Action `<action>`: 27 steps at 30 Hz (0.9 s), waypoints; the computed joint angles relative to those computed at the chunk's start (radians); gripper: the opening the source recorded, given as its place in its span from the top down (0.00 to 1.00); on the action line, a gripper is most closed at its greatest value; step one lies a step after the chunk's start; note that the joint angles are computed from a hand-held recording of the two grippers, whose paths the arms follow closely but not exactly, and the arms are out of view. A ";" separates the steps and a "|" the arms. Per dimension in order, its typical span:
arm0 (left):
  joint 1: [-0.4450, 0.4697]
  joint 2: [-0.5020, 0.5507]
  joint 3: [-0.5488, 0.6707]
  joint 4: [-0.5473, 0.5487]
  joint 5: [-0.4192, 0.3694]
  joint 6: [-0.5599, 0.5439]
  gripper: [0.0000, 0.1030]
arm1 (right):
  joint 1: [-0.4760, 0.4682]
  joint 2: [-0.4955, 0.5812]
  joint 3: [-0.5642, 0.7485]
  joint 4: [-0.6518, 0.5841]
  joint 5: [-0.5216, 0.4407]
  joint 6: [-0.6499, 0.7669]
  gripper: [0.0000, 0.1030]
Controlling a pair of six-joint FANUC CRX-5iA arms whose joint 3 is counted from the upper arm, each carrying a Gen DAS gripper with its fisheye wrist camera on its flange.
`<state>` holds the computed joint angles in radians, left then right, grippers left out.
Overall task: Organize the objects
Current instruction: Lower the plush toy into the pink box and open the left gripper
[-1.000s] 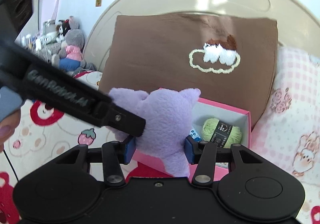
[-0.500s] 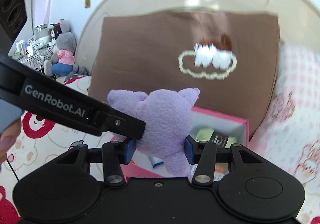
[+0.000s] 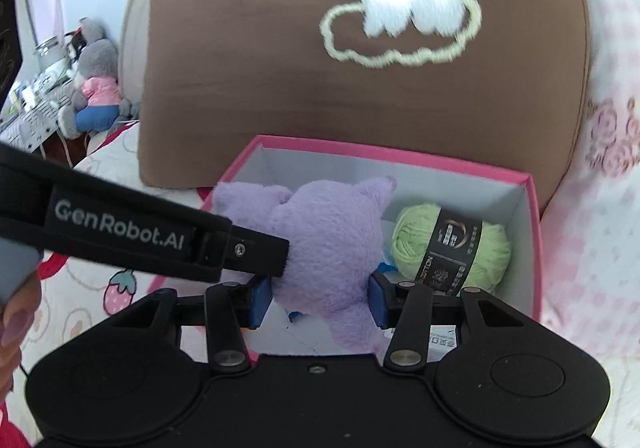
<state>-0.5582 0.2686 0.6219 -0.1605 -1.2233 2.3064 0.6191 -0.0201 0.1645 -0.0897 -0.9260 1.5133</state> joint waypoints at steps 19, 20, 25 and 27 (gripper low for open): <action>0.047 0.050 -0.052 0.016 0.021 0.021 0.60 | -0.088 0.174 0.156 -0.195 -0.155 0.060 0.43; 0.048 0.050 -0.056 0.011 0.032 0.021 0.60 | -0.092 0.178 0.162 -0.204 -0.163 0.074 0.43; 0.055 0.060 -0.065 0.031 0.039 0.005 0.63 | -0.114 0.181 0.170 -0.221 -0.182 0.041 0.43; 0.048 0.068 -0.058 0.016 0.034 0.028 0.63 | -0.115 0.168 0.158 -0.227 -0.170 0.044 0.42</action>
